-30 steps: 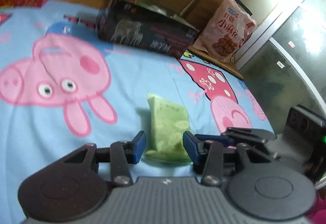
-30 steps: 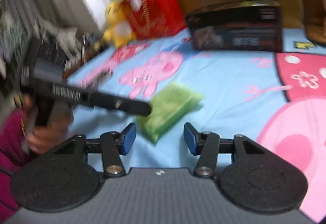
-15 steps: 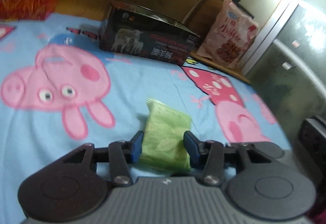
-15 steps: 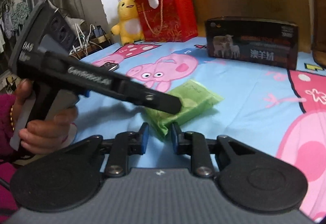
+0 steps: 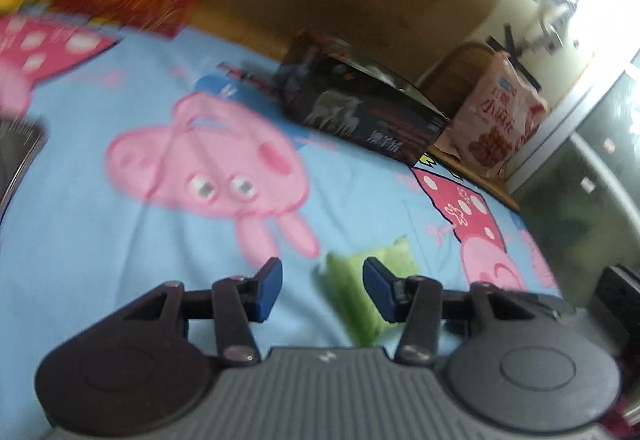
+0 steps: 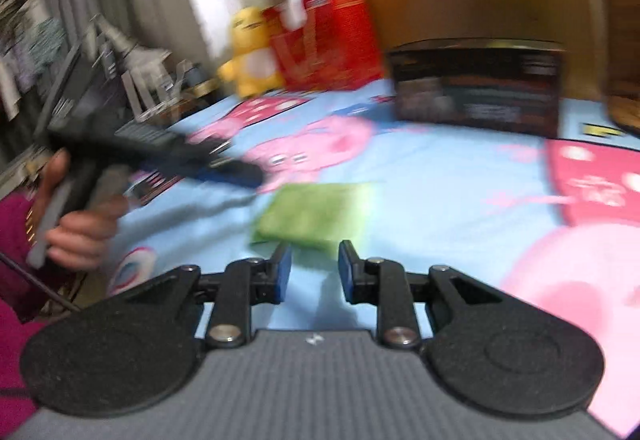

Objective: Organize snacks
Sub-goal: 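Grasp the light green leaf-print packet with the left tool, then drop the leaf-print packet into the black tin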

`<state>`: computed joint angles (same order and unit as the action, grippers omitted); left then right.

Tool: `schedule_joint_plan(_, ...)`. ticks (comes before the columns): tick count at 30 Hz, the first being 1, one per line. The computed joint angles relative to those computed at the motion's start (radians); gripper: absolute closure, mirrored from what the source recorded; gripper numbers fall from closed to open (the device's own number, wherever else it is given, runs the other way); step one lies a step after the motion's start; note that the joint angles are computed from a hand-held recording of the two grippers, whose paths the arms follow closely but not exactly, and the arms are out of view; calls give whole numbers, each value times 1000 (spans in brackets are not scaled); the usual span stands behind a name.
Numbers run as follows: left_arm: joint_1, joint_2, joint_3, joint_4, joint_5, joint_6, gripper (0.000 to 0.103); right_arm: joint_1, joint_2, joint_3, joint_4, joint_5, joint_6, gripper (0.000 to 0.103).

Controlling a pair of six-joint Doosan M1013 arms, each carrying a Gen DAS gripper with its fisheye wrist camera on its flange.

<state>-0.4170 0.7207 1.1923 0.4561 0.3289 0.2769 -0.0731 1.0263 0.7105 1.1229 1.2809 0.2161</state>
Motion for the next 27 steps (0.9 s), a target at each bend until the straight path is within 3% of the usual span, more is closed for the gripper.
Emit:
schedule_joint_plan(4,1,-20,43,-77,-63,23,57,1,3,-17,-36,-31,-27,56)
schedule_joint_plan(8,-2,3,-4,-232,-56,209,48,19,31,-77,-89,11,-72,53)
schedule_joint_plan(11,-1,40,-66,-400,-16,384,51,35,55,-128,-122,55,-88,53)
schedule_joint_plan(12,-2,47,-73,-394,-18,383,53,39,65,-146,-122,77,-81,53)
schedule_joint_plan(14,-9,61,-102,-316,14,321,70,48,67,-147,-120,100,-90,58)
schedule_joint_plan(17,-11,75,-141,-265,73,285,69,53,27,-67,-102,27,-164,61)
schedule_joint_plan(20,-3,84,-170,-268,78,318,69,46,54,-119,-56,39,-89,63)
schedule_joint_plan(22,4,97,-207,-270,76,358,69,42,54,-121,-9,6,-92,63)
schedule_joint_plan(27,23,181,-415,-249,135,488,68,42,107,-254,67,-91,-37,63)
